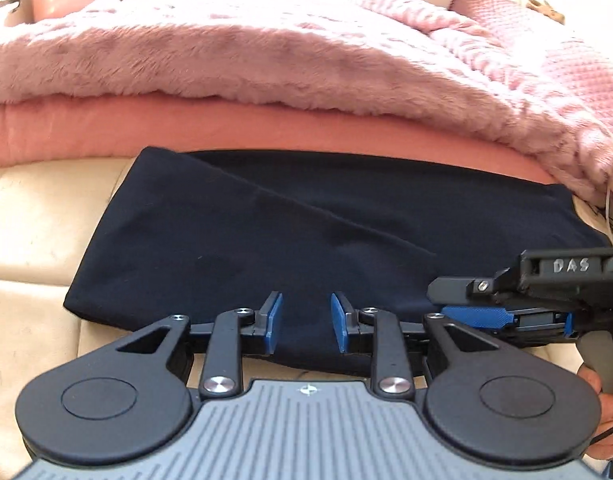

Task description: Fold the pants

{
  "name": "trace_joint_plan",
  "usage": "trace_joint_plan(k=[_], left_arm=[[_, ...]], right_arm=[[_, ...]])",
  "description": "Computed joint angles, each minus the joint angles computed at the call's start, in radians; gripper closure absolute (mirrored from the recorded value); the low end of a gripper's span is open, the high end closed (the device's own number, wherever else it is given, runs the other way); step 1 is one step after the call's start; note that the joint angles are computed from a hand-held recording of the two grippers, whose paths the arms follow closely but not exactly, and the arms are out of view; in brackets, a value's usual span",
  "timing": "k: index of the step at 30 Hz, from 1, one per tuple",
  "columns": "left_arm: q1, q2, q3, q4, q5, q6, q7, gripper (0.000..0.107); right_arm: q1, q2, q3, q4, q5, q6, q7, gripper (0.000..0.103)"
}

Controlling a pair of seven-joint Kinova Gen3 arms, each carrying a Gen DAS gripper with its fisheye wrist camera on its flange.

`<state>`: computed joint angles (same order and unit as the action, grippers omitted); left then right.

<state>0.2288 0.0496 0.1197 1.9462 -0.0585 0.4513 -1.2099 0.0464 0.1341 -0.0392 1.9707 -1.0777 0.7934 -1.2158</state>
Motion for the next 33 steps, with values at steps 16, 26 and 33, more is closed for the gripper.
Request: trace_joint_plan(k=[16, 26, 33], left_arm=[[-0.244, -0.119, 0.207, 0.1, -0.132, -0.047, 0.225, 0.076], [-0.14, -0.2, 0.092, 0.108, -0.307, -0.026, 0.444, 0.076], [-0.133, -0.16, 0.125, 0.064, -0.335, -0.032, 0.458, 0.076]], right_arm=[[0.132, 0.007, -0.253, -0.129, 0.133, -0.056, -0.116, 0.103], [-0.072, -0.017, 0.053, -0.592, 0.346, 0.251, -0.156, 0.103], [-0.074, 0.055, 0.321, -0.916, 0.342, 0.503, -0.129, 0.103]])
